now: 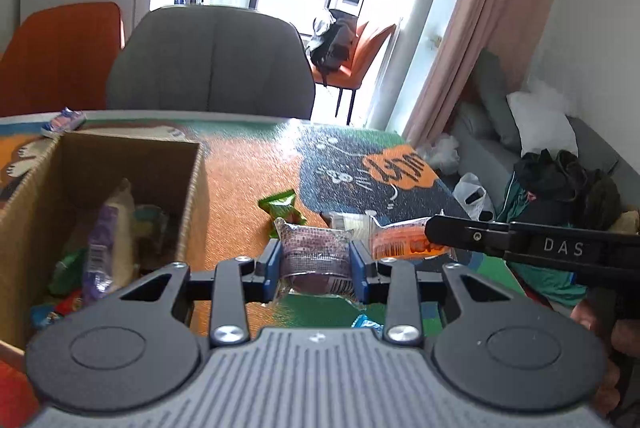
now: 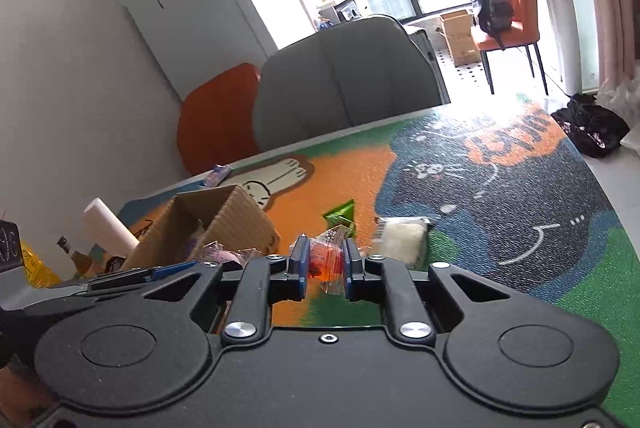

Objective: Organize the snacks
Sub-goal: 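Carry the cookie pack and orange-red packet over the cardboard box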

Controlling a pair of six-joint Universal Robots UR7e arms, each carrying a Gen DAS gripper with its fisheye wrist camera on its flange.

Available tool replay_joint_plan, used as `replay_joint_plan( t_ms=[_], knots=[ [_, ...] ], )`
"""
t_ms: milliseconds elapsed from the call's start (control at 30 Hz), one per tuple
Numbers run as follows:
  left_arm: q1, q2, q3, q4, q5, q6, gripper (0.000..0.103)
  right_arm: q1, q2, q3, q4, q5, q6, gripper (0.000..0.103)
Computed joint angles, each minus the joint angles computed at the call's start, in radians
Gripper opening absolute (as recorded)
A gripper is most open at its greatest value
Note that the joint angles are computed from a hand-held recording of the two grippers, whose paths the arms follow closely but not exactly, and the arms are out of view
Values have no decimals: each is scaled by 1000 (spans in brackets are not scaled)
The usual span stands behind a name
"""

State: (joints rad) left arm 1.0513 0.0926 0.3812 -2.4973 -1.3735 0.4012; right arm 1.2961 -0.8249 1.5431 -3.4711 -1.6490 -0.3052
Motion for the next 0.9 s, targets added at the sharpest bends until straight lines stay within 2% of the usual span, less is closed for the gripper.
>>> replay_joint_plan(
  t_ms=[233, 433, 600, 900],
  knots=[
    [4, -67, 96, -76, 2, 7, 35, 28, 16, -15, -10, -2, -19, 15],
    [16, -101, 127, -120, 8, 3, 35, 56, 41, -43, -14, -6, -35, 15],
    [32, -104, 104, -117, 30, -8, 35, 73, 69, -76, 0, -10, -40, 15],
    [62, -70, -6, -57, 67, -39, 35, 105, 119, -152, 50, -30, -60, 15]
  ],
)
